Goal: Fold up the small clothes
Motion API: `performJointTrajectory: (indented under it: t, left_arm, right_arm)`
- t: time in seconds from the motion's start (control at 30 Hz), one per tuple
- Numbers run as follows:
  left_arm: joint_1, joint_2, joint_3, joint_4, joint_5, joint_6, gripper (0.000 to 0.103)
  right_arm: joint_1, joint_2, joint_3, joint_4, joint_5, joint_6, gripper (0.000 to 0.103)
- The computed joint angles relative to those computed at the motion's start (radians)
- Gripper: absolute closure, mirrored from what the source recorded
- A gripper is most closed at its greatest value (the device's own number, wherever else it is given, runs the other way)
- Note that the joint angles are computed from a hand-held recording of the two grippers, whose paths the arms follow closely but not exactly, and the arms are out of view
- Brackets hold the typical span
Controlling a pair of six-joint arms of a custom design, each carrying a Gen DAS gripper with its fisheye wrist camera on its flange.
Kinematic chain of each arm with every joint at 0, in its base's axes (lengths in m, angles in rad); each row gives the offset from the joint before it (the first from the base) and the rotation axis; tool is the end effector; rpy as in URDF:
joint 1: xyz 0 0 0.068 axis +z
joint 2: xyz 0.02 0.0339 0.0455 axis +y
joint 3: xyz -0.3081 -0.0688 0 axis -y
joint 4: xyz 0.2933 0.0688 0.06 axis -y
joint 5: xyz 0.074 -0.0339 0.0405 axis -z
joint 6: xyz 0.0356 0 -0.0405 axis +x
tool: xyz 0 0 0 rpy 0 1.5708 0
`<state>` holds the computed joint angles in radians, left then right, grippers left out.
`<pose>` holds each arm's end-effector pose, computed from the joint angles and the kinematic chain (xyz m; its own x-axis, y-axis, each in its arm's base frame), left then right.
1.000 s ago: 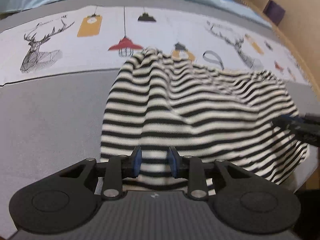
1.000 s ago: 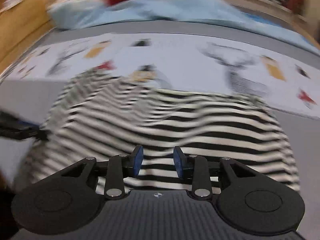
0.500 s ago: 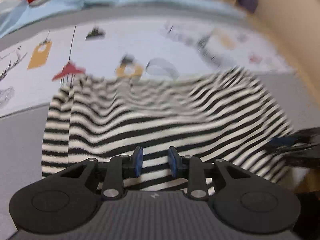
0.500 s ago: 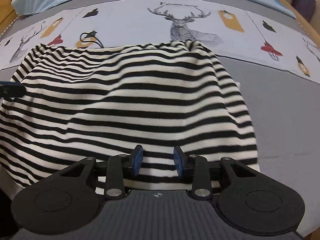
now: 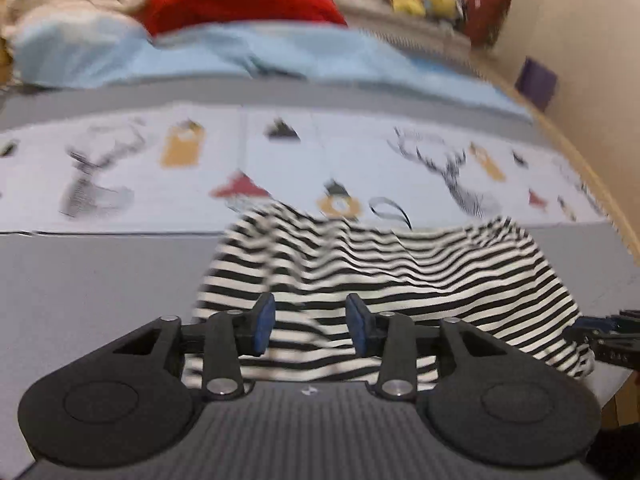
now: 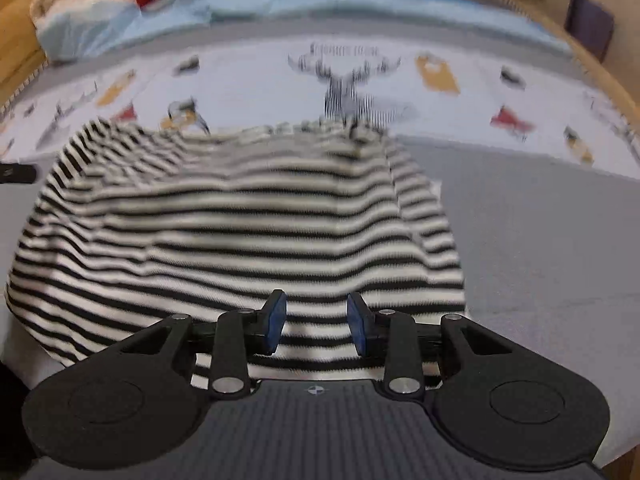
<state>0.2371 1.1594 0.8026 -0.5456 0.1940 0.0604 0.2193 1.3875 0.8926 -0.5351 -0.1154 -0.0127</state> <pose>0.2544 0.0544 0.2642 -0.7684 -0.1247 -0.6277 -0.0681 0.9912 -0.1136 0.2985 0.0707 0.2362 -0.8332 -0.1986 -0.5160 -0.2846 0.9542 0.0922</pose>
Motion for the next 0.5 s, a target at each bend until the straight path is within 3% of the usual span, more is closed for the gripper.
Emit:
performJointTrajectory:
  t: [0.13,0.23,0.33,0.43,0.5]
  left_arm:
    - [0.233,-0.194,0.026,-0.188,0.179,0.163,0.047]
    - [0.437,-0.278,0.040,-0.315,0.320,0.306,0.046]
    - [0.635,-0.341,0.033,-0.374,0.434,0.409,0.046]
    - [0.795,-0.363,0.016,-0.363,0.546,0.406,0.045]
    - [0.842,-0.366,0.011,-0.340,0.564,0.356,0.045]
  right_arm:
    - [0.088,-0.115,-0.050,0.082,0.026,0.024,0.068]
    - [0.209,-0.173,-0.068,0.141,0.057,0.074,0.069]
    - [0.339,-0.190,-0.072,0.219,0.061,0.145,0.095]
    - [0.458,-0.139,-0.047,0.271,0.051,0.188,0.095]
    - [0.519,-0.080,-0.018,0.284,0.038,0.181,0.095]
